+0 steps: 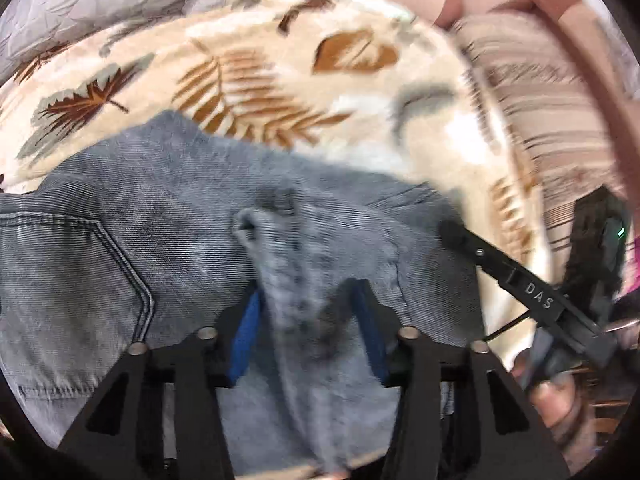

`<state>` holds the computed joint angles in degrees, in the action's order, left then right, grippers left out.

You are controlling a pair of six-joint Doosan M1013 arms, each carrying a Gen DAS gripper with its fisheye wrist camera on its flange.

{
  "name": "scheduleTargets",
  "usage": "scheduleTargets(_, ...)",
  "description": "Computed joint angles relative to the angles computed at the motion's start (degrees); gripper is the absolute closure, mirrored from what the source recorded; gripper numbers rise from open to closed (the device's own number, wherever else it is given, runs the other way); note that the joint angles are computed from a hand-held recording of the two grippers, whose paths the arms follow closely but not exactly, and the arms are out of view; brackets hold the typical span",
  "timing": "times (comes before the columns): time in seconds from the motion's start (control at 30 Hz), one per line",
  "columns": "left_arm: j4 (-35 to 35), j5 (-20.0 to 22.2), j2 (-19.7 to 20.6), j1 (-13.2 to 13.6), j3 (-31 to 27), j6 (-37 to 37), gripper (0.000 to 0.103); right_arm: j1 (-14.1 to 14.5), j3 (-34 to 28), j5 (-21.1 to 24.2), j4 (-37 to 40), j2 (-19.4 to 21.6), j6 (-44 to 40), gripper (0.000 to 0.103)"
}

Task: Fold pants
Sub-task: 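Open both grippers to release the folded leg onto the jeans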

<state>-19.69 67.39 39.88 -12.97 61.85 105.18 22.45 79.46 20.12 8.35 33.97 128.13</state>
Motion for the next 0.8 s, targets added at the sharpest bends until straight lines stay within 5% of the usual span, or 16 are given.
scheduleTargets(0.07, -0.32, 0.41, 0.56, 0.04, -0.12, -1.21, 0.064, -0.04, -2.01, 5.59, -3.11, 1.70, 2.16, 0.091)
scheduleTargets(0.6, -1.47, -1.12, -2.95, 1.01, 3.36, 1.64, 0.064, 1.39, 6.56, -0.36, 2.32, -4.52, 1.84, 0.074)
scheduleTargets(0.8, -6.08, 1.62, -3.50, 2.82, 4.50, 2.17, 0.050, 2.20, 11.47, -4.65, -2.30, -7.26, 11.33, 0.072)
